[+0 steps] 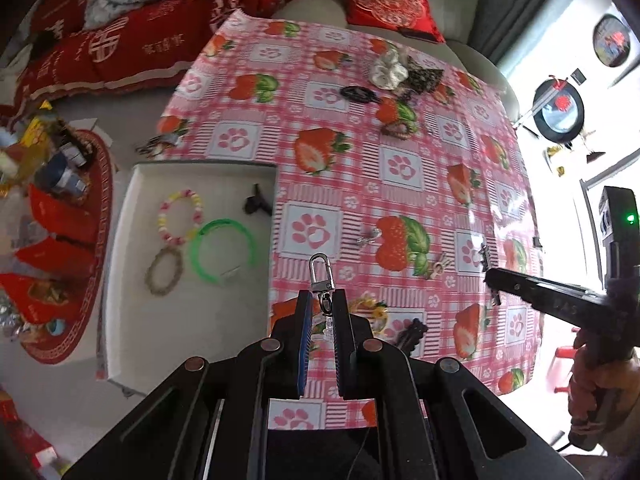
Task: Organize jewelry
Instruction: 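Lift the silver chain with the left tool while the right tool lifts the comb clip toward the tray, then release the crystal chain bracelet in the tray with the left tool while the right tool drops the comb clip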
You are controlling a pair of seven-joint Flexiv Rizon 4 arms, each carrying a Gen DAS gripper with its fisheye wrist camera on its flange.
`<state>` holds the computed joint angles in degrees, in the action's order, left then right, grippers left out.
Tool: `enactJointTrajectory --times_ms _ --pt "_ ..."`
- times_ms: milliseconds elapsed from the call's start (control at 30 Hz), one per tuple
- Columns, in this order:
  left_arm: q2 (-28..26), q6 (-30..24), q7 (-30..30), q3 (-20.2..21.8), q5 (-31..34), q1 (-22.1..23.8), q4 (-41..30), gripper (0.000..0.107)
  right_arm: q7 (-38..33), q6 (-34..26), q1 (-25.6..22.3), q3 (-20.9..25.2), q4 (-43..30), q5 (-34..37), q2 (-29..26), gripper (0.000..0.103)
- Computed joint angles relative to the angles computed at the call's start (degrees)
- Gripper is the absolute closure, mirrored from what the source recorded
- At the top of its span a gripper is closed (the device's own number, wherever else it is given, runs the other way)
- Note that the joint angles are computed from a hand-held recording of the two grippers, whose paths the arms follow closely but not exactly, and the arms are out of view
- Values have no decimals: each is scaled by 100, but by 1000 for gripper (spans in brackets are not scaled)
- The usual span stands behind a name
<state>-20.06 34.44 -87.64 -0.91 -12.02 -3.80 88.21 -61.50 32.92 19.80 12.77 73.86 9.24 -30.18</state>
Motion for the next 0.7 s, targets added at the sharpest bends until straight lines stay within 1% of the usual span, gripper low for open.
enactJointTrajectory --times_ms 333,700 --pt "284 84 -220 146 130 104 390 90 -293 -147 130 72 -420 -12 -181 90" --pt "384 89 -325 190 216 206 504 90 -560 -337 266 101 -854 35 -400 90"
